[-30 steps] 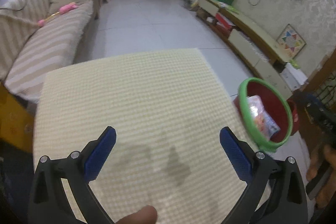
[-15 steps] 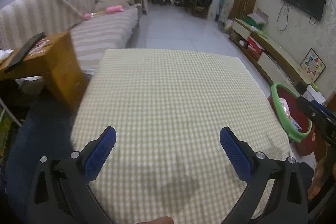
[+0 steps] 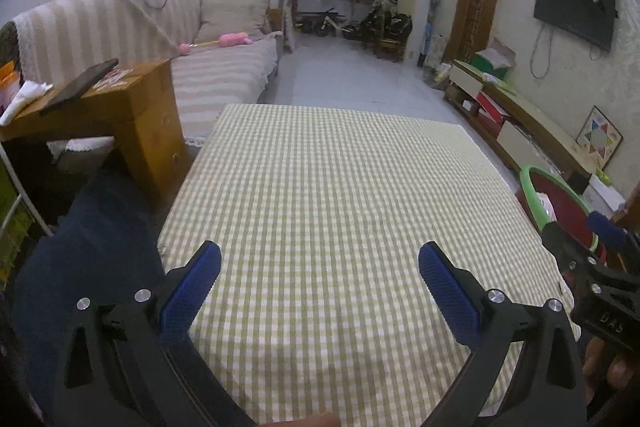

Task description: Collect trash

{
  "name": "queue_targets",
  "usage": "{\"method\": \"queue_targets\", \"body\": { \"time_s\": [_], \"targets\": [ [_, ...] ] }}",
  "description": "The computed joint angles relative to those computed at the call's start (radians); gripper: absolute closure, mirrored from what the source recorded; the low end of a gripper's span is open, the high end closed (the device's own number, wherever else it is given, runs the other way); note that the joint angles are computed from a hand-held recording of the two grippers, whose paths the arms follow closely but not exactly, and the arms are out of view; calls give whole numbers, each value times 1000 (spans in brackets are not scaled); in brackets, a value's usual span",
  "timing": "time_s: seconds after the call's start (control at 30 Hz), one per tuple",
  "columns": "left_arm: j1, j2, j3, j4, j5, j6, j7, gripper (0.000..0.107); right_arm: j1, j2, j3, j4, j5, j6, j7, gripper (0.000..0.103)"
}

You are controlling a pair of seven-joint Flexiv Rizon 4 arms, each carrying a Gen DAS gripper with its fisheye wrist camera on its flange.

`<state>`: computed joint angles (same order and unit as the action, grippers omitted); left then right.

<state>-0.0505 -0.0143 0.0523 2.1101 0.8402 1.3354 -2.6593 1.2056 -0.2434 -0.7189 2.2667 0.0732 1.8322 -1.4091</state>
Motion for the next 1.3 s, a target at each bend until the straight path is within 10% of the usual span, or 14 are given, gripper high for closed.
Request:
{"method": "queue_targets", "body": {
  "time_s": [1.3],
  "targets": [
    [-44,-28,6,-22,14,-29,-5,12,-194,-24,169,-12,-62,-14,84,5]
  ]
}}
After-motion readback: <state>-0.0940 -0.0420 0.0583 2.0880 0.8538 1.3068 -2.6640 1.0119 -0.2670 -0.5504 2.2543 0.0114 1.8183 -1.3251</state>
